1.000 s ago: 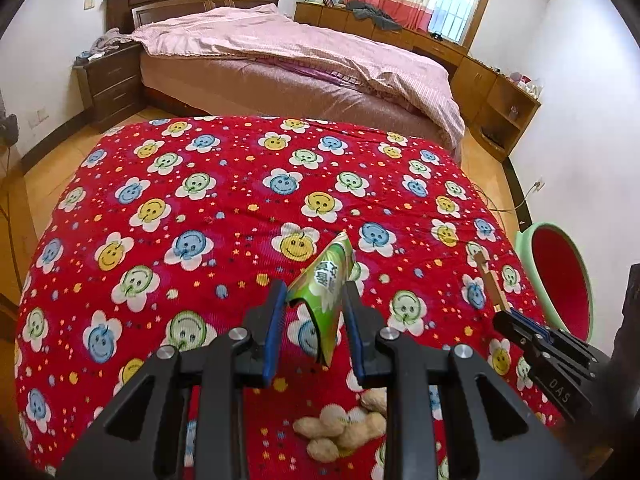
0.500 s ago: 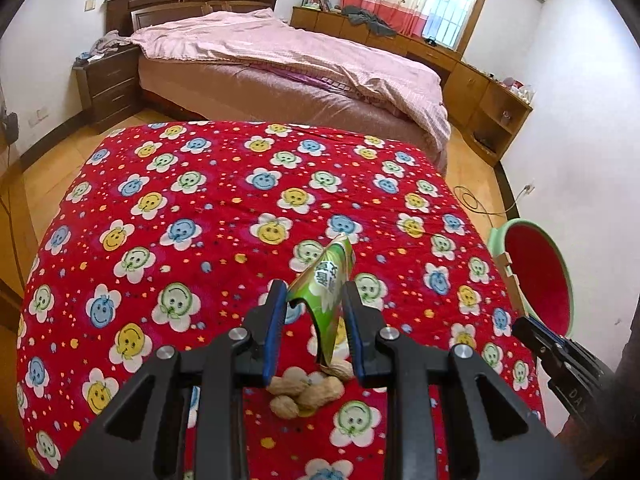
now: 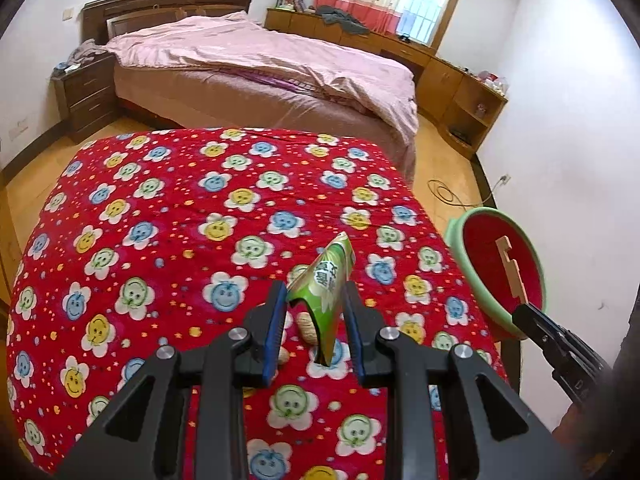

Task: Collect trash
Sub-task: 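Carry both items over the red bucket and open the left tool to drop the wrapper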

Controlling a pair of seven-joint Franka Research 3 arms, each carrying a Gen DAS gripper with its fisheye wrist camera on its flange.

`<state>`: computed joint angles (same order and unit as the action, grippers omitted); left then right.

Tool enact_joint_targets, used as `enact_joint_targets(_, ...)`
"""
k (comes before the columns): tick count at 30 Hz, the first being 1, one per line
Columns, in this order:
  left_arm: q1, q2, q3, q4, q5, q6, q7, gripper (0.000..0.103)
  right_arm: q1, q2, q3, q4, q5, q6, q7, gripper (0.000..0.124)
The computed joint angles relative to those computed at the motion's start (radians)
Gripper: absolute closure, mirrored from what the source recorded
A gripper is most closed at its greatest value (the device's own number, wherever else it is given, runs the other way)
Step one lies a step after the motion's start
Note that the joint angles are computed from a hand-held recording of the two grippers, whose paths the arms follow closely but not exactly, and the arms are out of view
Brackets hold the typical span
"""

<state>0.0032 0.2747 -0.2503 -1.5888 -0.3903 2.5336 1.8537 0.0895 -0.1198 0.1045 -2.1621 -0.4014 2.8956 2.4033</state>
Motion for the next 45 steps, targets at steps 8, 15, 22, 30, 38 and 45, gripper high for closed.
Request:
enact_joint_targets(8,-0.015,-0.005,-0.020,0.012,-0.030,-0.026,0.029,0.075,-0.050,-0.053,0.016,-0.057,-0.029,0.035,0.042,0.111)
enact_joint_targets(15,-0.043,0.007,-0.030,0.037,-0.027,-0.034,0.047,0.075,-0.127,-0.105,0.050,-0.117,-0.040,0.076,0.082,0.111)
enact_joint_targets(22,-0.073,0.047,-0.045,0.095,-0.004,-0.036,0.062,0.075,-0.235,-0.155,0.107,-0.163,-0.061,0.100,0.132,0.111)
enact_joint_targets(30,-0.109,0.119,-0.062,0.199,0.047,-0.086,0.053,0.075,-0.296,-0.188,0.121,-0.187,-0.041,0.077,0.124,0.111)
enact_joint_targets(38,-0.149,0.195,-0.081,0.302,0.095,-0.107,0.045,0.075,-0.328,-0.198,0.106,-0.209,-0.015,0.079,0.111,0.111)
enact_joint_targets(45,-0.210,0.287,-0.077,0.422,0.180,-0.170,0.009,0.075,-0.339,-0.195,0.085,-0.232,0.035,0.103,0.064,0.111)
